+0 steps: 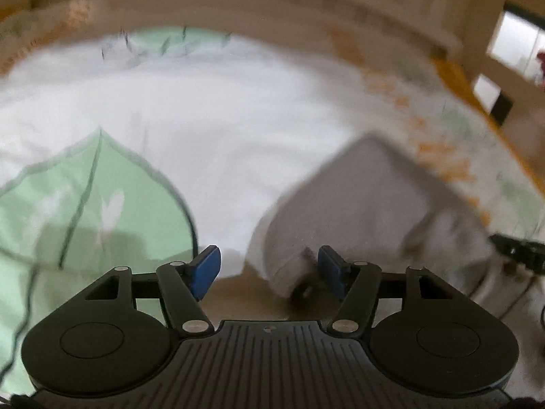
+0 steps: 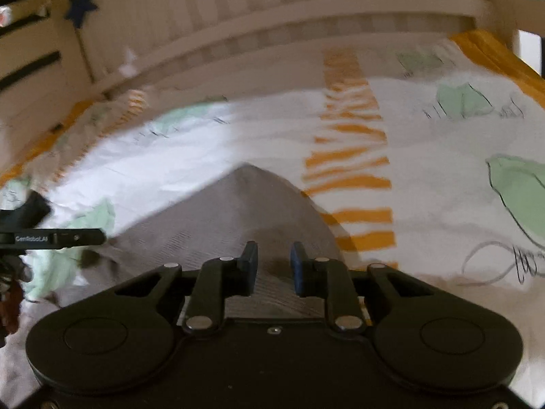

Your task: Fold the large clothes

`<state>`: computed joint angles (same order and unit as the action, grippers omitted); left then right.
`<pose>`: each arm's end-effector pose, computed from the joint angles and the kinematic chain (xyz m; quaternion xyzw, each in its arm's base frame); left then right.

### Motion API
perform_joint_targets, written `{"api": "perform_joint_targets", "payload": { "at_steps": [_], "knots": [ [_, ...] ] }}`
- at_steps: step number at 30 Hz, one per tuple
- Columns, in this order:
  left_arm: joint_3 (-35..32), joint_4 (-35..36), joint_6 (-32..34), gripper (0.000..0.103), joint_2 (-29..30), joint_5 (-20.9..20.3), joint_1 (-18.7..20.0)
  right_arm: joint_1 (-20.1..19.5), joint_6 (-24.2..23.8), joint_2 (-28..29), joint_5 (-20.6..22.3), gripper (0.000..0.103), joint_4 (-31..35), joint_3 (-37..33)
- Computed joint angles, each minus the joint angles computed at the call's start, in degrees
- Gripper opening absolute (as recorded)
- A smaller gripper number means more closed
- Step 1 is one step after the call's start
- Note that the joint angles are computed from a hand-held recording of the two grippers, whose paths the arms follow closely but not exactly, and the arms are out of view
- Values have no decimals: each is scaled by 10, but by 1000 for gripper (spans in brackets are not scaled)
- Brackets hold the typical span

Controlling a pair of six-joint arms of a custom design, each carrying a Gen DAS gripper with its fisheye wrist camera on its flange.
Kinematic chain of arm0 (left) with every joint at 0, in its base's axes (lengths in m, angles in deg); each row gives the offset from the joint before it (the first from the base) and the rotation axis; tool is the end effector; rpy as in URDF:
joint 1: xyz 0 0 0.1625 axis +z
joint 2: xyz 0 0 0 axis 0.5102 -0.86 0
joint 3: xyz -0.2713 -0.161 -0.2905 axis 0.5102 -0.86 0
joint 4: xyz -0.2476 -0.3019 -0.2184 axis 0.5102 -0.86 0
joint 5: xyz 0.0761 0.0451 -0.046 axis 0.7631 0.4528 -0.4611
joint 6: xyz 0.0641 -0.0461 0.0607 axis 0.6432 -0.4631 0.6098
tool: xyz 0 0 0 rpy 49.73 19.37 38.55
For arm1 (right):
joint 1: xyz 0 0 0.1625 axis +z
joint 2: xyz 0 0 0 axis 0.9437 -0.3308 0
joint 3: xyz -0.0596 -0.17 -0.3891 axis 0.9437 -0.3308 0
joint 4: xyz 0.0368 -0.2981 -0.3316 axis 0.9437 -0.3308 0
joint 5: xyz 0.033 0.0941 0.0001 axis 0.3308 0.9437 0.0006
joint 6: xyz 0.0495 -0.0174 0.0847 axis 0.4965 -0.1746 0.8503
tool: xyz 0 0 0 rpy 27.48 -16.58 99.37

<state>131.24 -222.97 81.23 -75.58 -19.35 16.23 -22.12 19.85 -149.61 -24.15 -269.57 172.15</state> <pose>-0.2147 -0.4915 -0.0907 0.3421 0.9016 -0.1988 0.1750 -0.0839 -0.3165 0.2330 0.0072 -0.8329 0.4606 0.3069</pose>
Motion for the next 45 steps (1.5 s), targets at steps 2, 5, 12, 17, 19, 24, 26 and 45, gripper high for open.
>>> {"api": "perform_joint_targets", "payload": {
  "at_steps": [2, 5, 12, 17, 19, 24, 26, 45],
  "knots": [
    [10, -53, 28, 64, 14, -10, 9, -21, -14, 17, -9, 28, -7, 1],
    [10, -52, 36, 64, 14, -10, 9, -86, -21, 14, 70, 25, -18, 20],
    [-2, -8, 48, 62, -34, -55, -5, -67, -50, -101, 97, 43, 94, 29],
    [-55, 42, 74, 62, -19, -57, -14, -5, -38, -114, 63, 57, 154, -18],
    [-73, 60, 89, 62, -2, -48, -19, 27, -41, -87, 24, 57, 152, -45],
    [-119, 93, 81, 62, 41, -40, -10, 61, -26, -39, -32, 61, 175, -100],
    [-135, 106, 76, 62, 54, -37, -5, 65, -17, -29, -41, 61, 186, -114],
    [-86, -36, 172, 5, 66, -48, -21, 58, -38, -10, -2, 10, 152, -106]
  ]
}}
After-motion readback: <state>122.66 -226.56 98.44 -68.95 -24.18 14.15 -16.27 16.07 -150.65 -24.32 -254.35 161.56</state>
